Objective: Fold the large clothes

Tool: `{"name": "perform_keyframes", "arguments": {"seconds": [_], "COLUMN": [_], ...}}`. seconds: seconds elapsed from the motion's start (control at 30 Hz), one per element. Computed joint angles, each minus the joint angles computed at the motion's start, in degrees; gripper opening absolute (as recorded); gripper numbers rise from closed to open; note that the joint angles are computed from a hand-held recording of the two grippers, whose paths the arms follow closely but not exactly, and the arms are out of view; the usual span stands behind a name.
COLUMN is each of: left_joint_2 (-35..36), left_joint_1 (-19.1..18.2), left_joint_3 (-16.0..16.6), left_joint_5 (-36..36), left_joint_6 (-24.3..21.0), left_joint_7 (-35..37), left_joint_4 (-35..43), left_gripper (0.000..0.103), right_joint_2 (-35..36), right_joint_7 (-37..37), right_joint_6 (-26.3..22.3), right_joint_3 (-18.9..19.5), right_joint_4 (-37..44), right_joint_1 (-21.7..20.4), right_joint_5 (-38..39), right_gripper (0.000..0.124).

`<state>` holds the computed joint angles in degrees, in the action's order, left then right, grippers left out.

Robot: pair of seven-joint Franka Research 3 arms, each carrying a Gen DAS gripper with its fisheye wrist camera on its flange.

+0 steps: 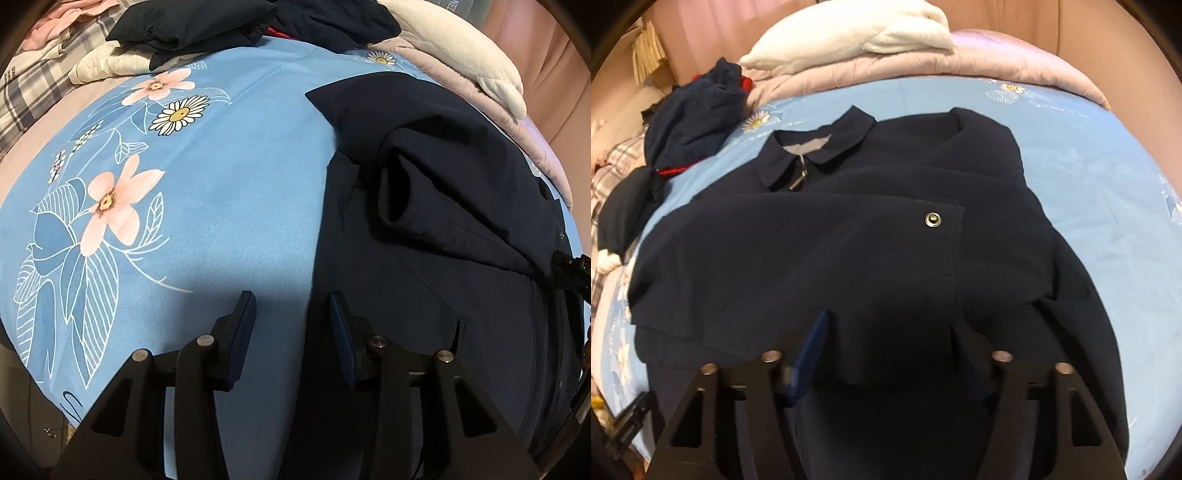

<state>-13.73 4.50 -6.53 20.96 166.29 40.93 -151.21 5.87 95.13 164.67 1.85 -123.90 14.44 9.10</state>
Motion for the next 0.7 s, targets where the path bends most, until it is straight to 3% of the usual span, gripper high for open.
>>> {"name": "perform_keyframes", "arguments": {"seconds": [0.07,0.17,0.33,0.6,0.7], "left_joint_2": [0.17,0.35,0.49,0.45,0.44], "left_joint_1": [0.59,0.45,0.19,-0.1,-0.35], "left_joint_3": [-0.51,-0.16,0.17,0.54,0.72], "left_joint_5": [1.22,1.01,0.37,-0.52,-1.27], "left_joint_6": [0.17,0.6,0.77,1.05,1.08], "left_joint_7": [-0.72,-0.87,-0.52,-0.02,0.56], "left_joint_4": [0.06,0.05,0.09,-0.06,-0.08], "left_gripper": [0.041,0.041,0.041,0.042,0.042], "right_joint_2": [0.44,0.03,-2.52,-6.95,-8.6], "right_joint_7": [-1.83,-3.59,-2.9,-8.84,-7.51], "right_joint_6": [-0.06,-0.29,2.56,4.66,7.69], "right_joint_3": [0.32,0.47,-0.23,-0.08,0.5], "right_joint_4": [0.36,0.39,-0.4,3.15,3.9], "right_joint_1": [-0.38,-0.67,-0.7,-2.27,-2.91], "right_joint_5": [1.4,2.62,1.02,2.9,-2.25], "right_gripper": [0.021,0.008,0.004,0.003,0.003]}}
